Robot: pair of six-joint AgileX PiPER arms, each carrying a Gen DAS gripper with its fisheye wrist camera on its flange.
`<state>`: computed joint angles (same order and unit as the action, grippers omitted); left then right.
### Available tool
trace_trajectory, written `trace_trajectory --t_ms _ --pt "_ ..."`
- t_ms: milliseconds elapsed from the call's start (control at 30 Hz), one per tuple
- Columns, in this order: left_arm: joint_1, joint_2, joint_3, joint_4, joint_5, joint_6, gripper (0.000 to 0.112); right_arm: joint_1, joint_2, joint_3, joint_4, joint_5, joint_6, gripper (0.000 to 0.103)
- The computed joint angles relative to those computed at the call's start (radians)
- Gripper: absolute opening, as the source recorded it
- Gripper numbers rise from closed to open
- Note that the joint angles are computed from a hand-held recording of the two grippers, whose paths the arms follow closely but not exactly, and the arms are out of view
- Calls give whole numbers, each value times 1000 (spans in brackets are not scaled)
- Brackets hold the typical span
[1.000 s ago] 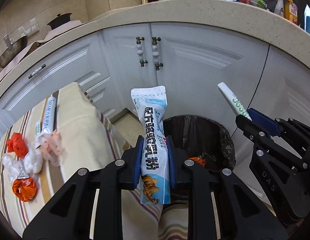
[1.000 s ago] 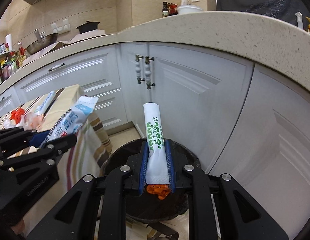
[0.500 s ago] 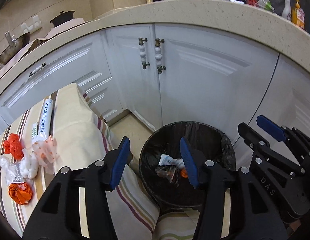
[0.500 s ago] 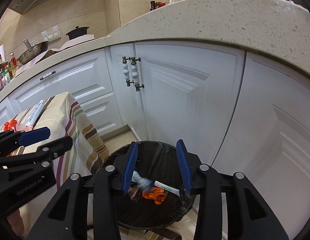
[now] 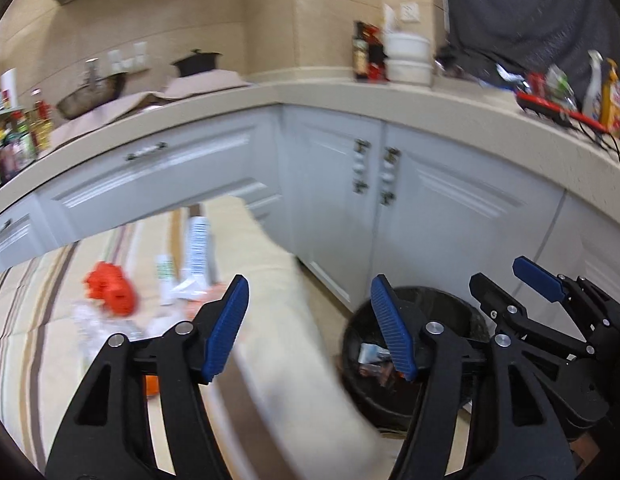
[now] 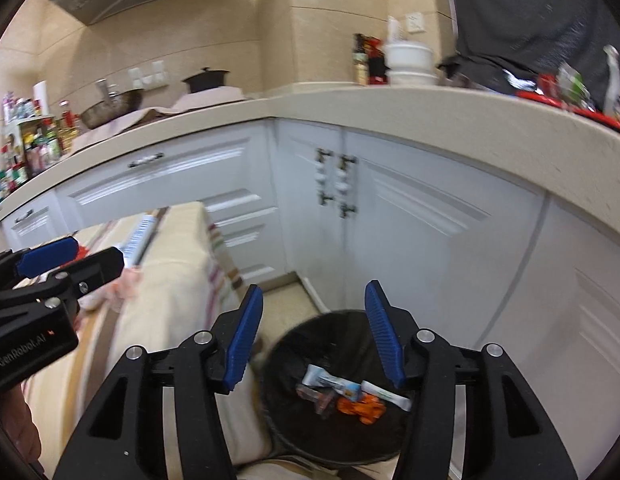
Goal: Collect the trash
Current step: 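Move both tools back over the table toward the remaining trash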
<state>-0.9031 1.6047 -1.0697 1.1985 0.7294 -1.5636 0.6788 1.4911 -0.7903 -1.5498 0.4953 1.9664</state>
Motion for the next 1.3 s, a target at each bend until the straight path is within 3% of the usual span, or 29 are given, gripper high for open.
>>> trace_trajectory --t_ms 400,533,900,1167,1300 --pt "122 -343 304 73 149 -98 72 172 149 -234 76 2 -159 58" --pt "196 -433 375 59 164 -84 73 205 206 -314 134 -4 -239 58" --pt "449 -578 485 4 52 0 73 222 338 -493 303 -18 -441 58" --pt "579 -552 492 -6 -63 31 73 193 423 -611 468 -20 -609 58" --pt "628 -513 481 -23 -123 53 73 162 473 -691 641 -10 -774 58"
